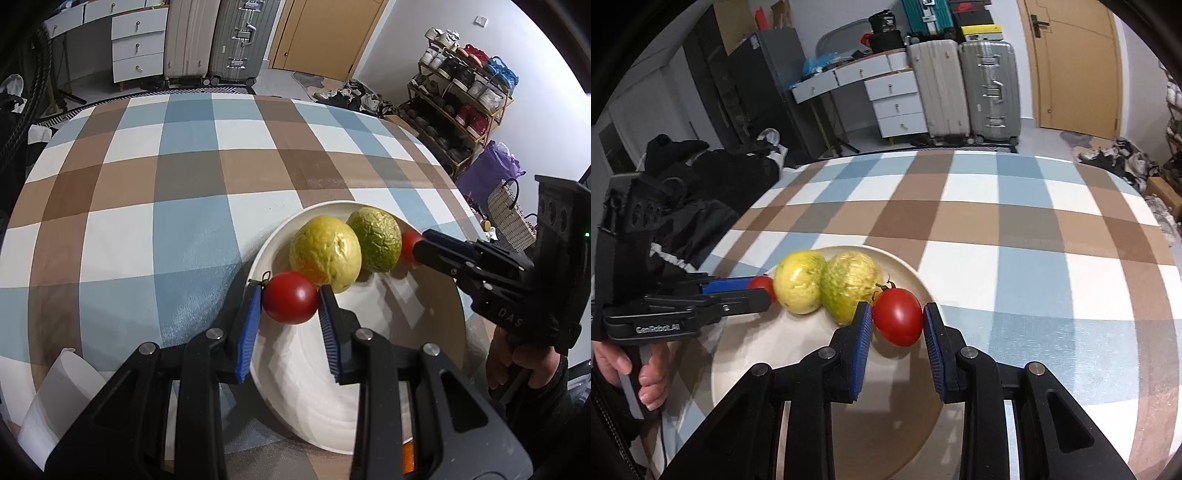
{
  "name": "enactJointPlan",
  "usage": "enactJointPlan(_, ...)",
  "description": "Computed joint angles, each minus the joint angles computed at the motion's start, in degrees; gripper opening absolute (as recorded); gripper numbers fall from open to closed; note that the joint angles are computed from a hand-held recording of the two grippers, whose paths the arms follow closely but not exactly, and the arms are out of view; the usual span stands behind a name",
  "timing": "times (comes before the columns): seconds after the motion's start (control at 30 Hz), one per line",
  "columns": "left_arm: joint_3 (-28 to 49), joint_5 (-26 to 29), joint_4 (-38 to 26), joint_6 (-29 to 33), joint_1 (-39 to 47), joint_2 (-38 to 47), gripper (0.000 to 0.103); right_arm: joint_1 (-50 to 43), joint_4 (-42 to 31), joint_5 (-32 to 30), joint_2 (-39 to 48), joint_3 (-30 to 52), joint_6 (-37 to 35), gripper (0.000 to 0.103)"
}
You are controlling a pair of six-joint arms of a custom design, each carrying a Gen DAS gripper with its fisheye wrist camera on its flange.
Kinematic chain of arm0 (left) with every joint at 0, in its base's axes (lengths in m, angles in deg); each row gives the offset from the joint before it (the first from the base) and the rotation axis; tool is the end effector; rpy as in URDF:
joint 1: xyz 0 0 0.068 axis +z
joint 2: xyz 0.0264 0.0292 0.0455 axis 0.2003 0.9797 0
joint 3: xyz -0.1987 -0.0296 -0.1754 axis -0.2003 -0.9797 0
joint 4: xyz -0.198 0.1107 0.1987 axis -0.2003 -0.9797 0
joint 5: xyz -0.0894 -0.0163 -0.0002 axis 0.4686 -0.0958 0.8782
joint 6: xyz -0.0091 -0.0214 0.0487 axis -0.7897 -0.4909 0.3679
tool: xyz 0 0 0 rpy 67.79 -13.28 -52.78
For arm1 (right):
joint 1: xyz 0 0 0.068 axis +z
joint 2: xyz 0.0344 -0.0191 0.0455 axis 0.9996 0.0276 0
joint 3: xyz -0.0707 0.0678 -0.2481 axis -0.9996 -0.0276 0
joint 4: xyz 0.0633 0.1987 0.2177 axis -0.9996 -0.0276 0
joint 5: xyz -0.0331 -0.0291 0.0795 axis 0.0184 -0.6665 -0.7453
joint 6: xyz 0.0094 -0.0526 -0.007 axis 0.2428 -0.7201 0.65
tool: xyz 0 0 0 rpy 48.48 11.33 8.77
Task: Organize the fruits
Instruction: 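Carry both tomatoes onto the cream plate and open both tools, then pull both open tools back from the plate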
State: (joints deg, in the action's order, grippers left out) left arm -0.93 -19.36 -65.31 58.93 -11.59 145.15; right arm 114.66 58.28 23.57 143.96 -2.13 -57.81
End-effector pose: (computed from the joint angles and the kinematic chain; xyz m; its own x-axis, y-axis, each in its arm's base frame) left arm 0.3800 -0.1760 0.2281 -0.7730 0.3735 -0.5128 0.5619 0.7784 -0.2799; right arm 0.2640 0.1227 0.2059 -0.7191 0.1680 -0.6743 0.0275 0.9764 0.2140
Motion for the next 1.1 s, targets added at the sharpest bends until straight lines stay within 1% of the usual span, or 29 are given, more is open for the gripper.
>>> enactJointPlan(0.07, -0.15, -0.31, 0.02, -0.44, -0.21, -0.39, 0.029, 0.13, 0.62, -0.12, -0.34, -0.15, -0.23, 0.029)
enactJointPlan(0.2, -0.56, -1.04, -0.35, -1.3, -0.29, -1.28, 0.029, 1.25, 0.66, 1.78, 0.05, 0.52, -0.94, 0.034)
enactJointPlan(0.27, -0.82, -1.76, -0.95, -1.35, -0.32, -2.01, 0.029, 1.91, 0.3, 2.46, -0.3, 0.72, -0.74, 0.034)
enactJointPlan(0.33, -1.71, -1.98, -1.0, -1.04, -0.3, -3.3, 0.03, 2.78, -0.1, 2.65, -1.99, 0.27, -0.2, 0.036)
enactJointPlan(0.43, -3.21, -3.35, -1.32, 0.29, -0.84, -5.64, 0.031, 5.31, -2.36, 5.5, -5.39, -0.11, 1.06, 0.04)
enactJointPlan(0.5, -4.83, -4.35, -0.51, 0.91, -1.31, -7.77, 0.034, 7.86, -4.82, 8.09, -8.25, 0.01, 2.37, 0.046)
enactJointPlan(0.53, -5.64, -5.15, -0.05, 1.21, -1.66, -8.95, 0.039, 9.23, -5.76, 9.41, -9.76, -0.02, 2.9, 0.048)
enactJointPlan(0.57, -5.99, -5.84, -0.02, 1.28, -1.86, -9.64, 0.045, 10.94, -6.82, 11.15, -11.44, -0.03, 3.5, 0.05)
enactJointPlan(0.63, -6.92, -7.3, -0.15, 0.38, -2.21, -11.75, 0.048, 14.58, -9.29, 14.75, -14.11, 0.43, 4.9, 0.05)
enactJointPlan(0.67, -7.25, -7.06, -0.42, 0.05, -2.12, -12.71, 0.048, 16.61, -10.7, 16.5, -15.3, 0.83, 5.82, 0.051)
enactJointPlan(0.7, -7.69, -6.76, -0.77, -0.23, -2.06, -13.9, 0.049, 18.93, -12.28, 18.55, -16.4, 1.3, 7.03, 0.054)
enactJointPlan(0.73, -8.41, -6.89, -1.28, -0.47, -2.27, -15.69, 0.053, 21.38, -13.91, 20.78, -17.28, 1.82, 8.33, 0.056)
enactJointPlan(0.77, -9.15, -7.12, -1.51, -0.48, -2.45, -17.29, 0.058, 23.93, -15.57, 23.19, -17.94, 2.44, 9.64, 0.063)
enactJointPlan(0.8, -10.13, -7.44, -1.5, -0.53, -2.7, -19.19, 0.059, 26.02, -16.93, 25.25, -18.32, 2.99, 10.75, 0.069)
enactJointPlan(0.9, -13.42, -8.68, -1.79, -0.53, -3.91, -25.77, 0.07, 34.68, -22.47, 33.53, -18.9, 5.34, 15.49, 0.076)
enactJointPlan(0.93, -14.46, -9.09, -1.98, -0.79, -4.34, -27.83, 0.077, 37.61, -24.71, 36.25, -18.65, 6.34, 17.67, 0.078)
enactJointPlan(0.97, -15.8, -9.75, -2.17, -1.31, -4.97, -30.44, 0.081, 40.06, -26.52, 38.61, -18.34, 7.09, 19.73, 0.083)
enactJointPlan(1.0, -16.55, -10.12, -2.46, -1.6, -5.36, -32.06, 0.081, 43.44, -29.09, 42.12, -17.73, 8.03, 22.9, 0.086)
enactJointPlan(1.03, -17.41, -10.55, -2.92, -1.92, -5.9, -34.03, 0.081, 46.01, -31.74, 44.78, -16.87, 9.03, 26.03, 0.088)
enactJointPlan(1.07, -18.06, -11.06, -3.7, -2.32, -6.6, -35.92, 0.081, 49.38, -35.8, 47.68, -15.22, 10.66, 30.8, 0.089)
enactJointPlan(1.1, -18.57, -11.42, -4.5, -2.67, -7.11, -37.55, 0.082, 51.09, -37.74, 48.75, -14.49, 11.38, 33.13, 0.089)
